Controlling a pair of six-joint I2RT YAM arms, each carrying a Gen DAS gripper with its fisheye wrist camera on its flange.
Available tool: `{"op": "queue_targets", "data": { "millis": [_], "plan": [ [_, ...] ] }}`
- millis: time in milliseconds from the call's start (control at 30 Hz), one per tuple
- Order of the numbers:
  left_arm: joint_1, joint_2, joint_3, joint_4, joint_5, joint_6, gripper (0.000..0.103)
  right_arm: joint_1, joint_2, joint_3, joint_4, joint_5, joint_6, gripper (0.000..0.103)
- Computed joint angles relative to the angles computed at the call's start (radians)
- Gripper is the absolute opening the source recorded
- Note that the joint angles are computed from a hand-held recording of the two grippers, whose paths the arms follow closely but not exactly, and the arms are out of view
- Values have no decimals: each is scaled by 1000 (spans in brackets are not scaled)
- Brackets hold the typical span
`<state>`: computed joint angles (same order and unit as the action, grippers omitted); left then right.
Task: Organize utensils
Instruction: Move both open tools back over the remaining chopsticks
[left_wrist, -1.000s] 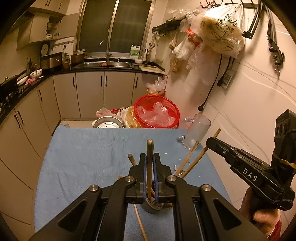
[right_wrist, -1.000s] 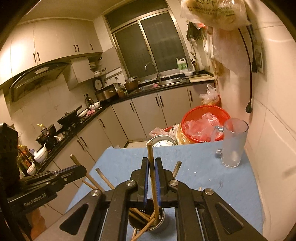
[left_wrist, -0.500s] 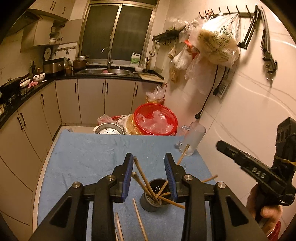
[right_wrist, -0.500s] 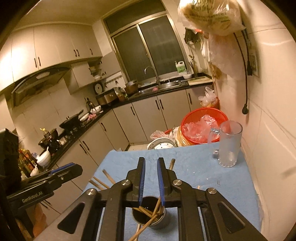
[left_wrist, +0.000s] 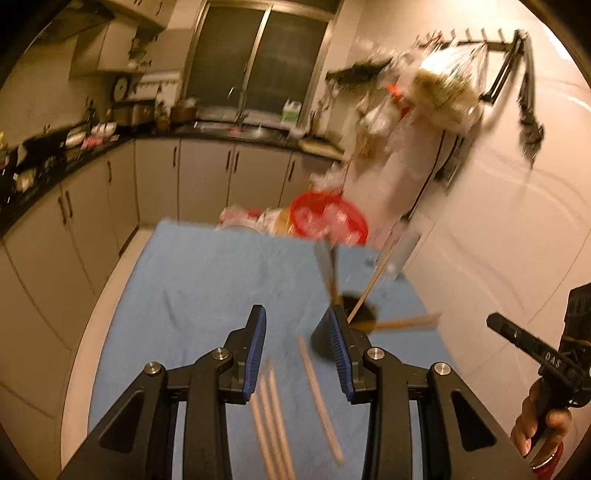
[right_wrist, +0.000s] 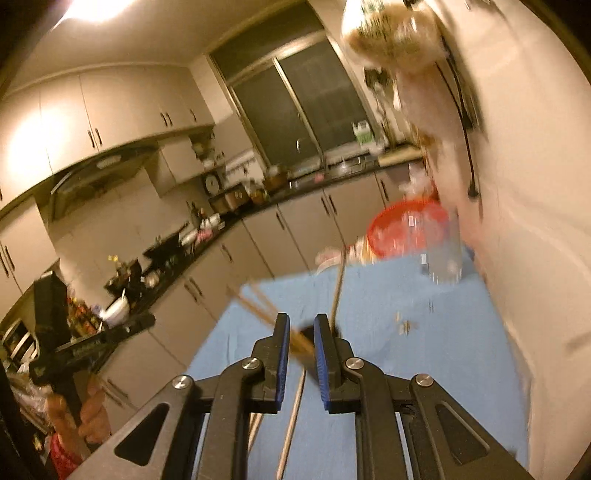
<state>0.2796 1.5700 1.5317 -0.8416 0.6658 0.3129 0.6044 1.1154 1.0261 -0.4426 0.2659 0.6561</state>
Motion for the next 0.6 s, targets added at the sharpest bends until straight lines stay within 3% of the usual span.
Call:
{"op": "queue_targets", "data": {
  "millis": [133,233,400,600],
  "plan": [
    [23,33,-119,24,-56,57,36,88,89,-69,29,-21,64,16],
    [25,91,-166,42,-112,48,36,127,251,-69,85,-97,86,16],
    [15,146,-209,66,-165,54,36,147,534,34,121,-183,62,16],
    [-2,184,-206,77,-182,62,36,143,684,115,101,-220,46,16]
  ]
}}
